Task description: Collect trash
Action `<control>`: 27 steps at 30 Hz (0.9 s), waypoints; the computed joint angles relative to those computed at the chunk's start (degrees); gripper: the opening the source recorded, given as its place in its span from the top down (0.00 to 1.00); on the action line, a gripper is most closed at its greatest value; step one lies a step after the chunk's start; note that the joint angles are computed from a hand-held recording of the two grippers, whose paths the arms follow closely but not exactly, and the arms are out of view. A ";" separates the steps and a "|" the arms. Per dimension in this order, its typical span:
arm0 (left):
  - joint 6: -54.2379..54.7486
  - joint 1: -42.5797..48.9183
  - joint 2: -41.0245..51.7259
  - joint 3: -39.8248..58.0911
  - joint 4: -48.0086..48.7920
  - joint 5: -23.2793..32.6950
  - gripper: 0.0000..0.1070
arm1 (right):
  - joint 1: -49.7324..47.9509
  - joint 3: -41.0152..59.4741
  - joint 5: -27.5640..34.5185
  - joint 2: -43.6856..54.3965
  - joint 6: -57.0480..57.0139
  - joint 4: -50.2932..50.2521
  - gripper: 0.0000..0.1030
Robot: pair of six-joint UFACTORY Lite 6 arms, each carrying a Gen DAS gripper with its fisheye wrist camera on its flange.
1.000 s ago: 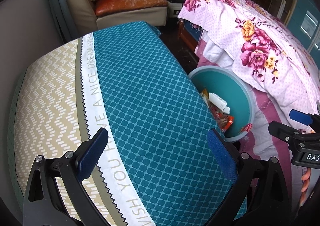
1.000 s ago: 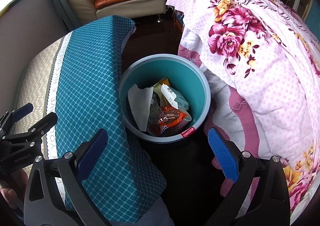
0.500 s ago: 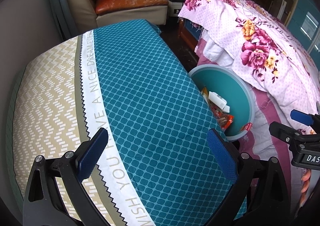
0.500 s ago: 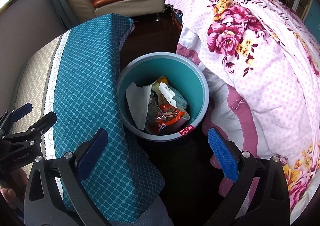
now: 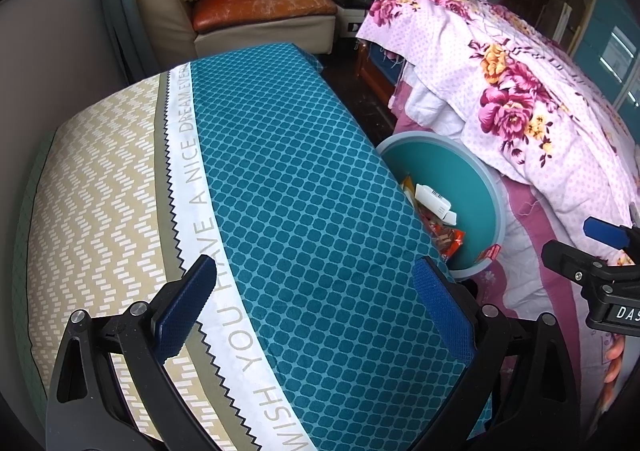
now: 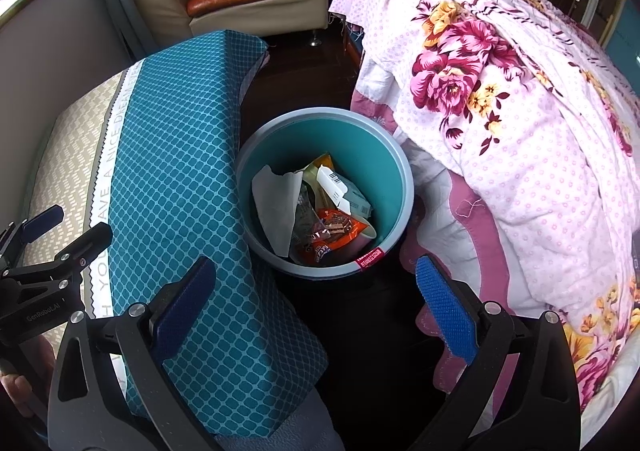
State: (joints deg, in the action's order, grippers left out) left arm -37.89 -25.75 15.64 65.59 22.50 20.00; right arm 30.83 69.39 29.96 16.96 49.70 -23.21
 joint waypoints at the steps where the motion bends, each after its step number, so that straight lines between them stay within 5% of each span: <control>1: -0.22 -0.07 -0.28 -0.25 0.09 0.01 0.08 | 0.09 -0.08 0.11 -0.22 0.14 -0.11 0.07; 27: -2.77 -1.18 -3.98 -2.67 1.96 1.11 0.08 | 2.09 -0.33 2.19 -3.07 1.96 -2.07 0.07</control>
